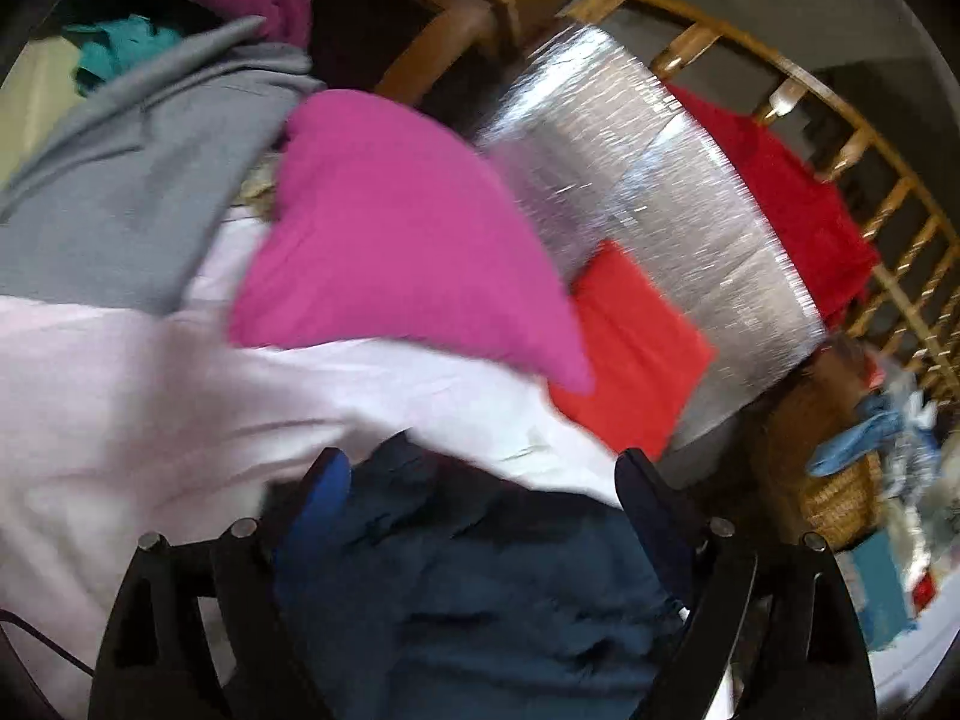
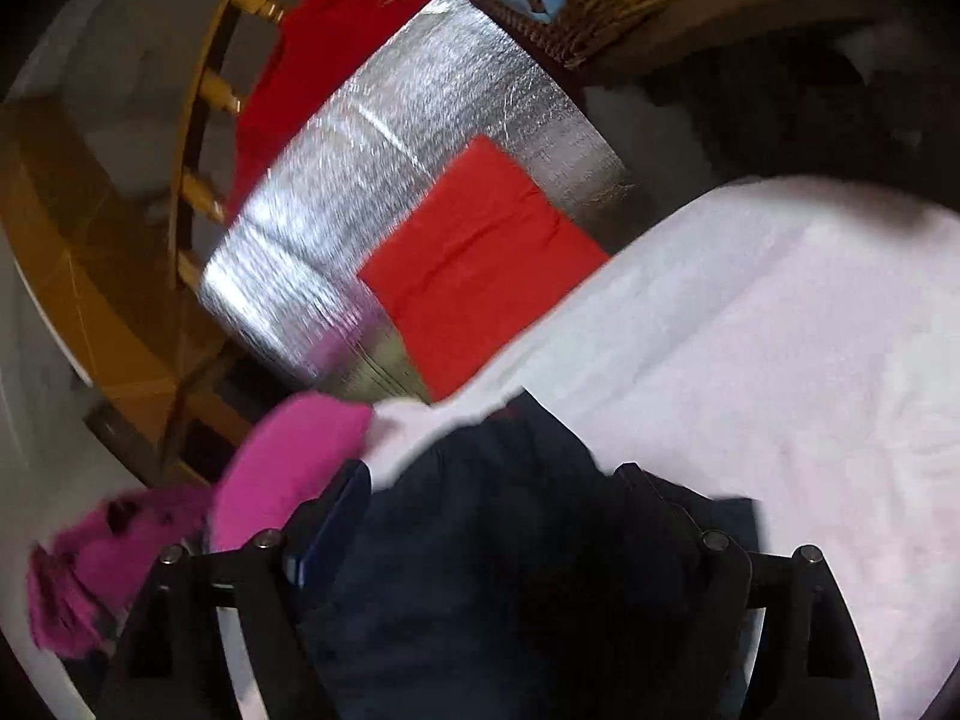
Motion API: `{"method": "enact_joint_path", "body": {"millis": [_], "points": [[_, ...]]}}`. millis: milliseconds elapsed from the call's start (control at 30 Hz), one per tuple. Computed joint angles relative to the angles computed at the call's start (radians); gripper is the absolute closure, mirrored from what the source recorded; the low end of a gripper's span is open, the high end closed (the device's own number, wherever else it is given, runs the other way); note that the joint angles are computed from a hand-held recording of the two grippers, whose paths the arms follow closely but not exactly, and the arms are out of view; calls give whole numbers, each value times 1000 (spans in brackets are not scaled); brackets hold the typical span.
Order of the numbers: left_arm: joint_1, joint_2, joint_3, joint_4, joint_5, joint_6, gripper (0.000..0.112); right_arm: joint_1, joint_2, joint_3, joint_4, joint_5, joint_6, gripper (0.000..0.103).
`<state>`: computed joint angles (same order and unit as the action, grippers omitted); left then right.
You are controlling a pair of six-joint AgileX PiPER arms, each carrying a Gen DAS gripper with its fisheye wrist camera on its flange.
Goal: Fold large clothes
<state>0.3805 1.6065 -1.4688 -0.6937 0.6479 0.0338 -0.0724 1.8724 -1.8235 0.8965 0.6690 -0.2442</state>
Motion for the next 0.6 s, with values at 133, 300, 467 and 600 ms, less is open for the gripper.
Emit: {"method": "enact_joint_path", "body": {"millis": [133, 300, 467, 600], "points": [[8, -132, 148, 153, 30, -102, 22, -67, -140, 251, 173, 59, -174, 18], [-18, -280, 394, 392, 49, -338, 22, -126, -249, 489, 357, 134, -345, 18], [60, -349, 539, 247, 110, -278, 22, -166, -323, 691, 491, 228, -444, 18], [120, -318, 577, 48, 144, -114, 22, -132, -307, 752, 502, 200, -409, 18]]}}
